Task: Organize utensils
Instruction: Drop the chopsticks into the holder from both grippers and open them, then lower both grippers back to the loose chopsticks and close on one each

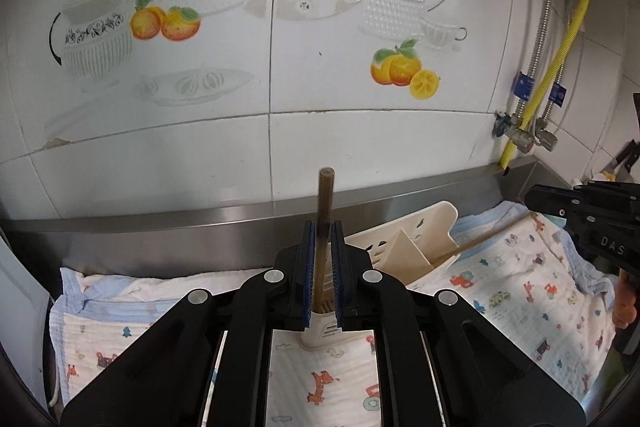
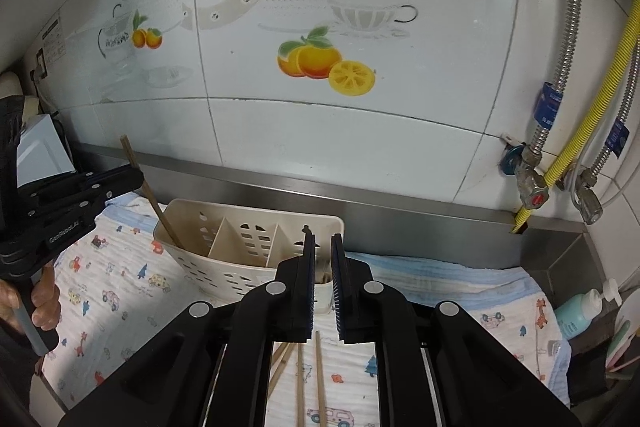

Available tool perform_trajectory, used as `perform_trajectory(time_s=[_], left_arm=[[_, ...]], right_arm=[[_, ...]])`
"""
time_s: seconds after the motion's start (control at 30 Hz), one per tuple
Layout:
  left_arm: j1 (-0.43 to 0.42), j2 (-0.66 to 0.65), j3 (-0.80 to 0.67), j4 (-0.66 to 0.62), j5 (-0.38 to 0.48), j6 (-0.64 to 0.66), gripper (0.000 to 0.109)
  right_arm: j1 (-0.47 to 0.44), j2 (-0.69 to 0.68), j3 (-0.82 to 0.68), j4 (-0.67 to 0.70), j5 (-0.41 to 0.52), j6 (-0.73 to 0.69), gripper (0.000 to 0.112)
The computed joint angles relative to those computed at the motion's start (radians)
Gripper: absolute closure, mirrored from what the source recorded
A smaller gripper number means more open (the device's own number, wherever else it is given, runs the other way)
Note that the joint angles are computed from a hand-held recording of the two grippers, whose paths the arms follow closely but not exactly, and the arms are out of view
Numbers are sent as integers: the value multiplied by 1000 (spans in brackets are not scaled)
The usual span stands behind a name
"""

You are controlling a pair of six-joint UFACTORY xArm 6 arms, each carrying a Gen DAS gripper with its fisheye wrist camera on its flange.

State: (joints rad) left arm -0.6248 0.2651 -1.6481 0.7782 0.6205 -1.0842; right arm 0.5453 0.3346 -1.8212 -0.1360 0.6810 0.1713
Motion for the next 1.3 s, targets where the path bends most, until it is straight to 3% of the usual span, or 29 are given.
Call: perform_trajectory(time_s=[0.2,0.37,0.43,0.5,0.67,1.0,1.1,1.3], left_arm=[[-10,-45,25,33,-9,-24,99],[-40,-122,99,92,-10,-85,98],[-56,-155,137,116,-6,-116,92],[-74,-188,179,147,1,-158,79],[-120,-268,295,203,11,-241,79],[-172,-390,578,225,-70,-425,79],[-181,-394,634,190,-103,-426,79],[-197,-370,712,153,-182,-438,80]], right_arm=[[-1,-56,60,-42,-38,34,94],[0,-171,202,-86,-101,94,89],[4,-221,271,-108,-128,121,89],[9,-283,359,-127,-160,153,88],[22,-405,544,-174,-220,232,88],[28,-598,897,-220,-340,414,88],[35,-629,957,-354,-330,538,88],[45,-659,1045,-424,-332,613,88]])
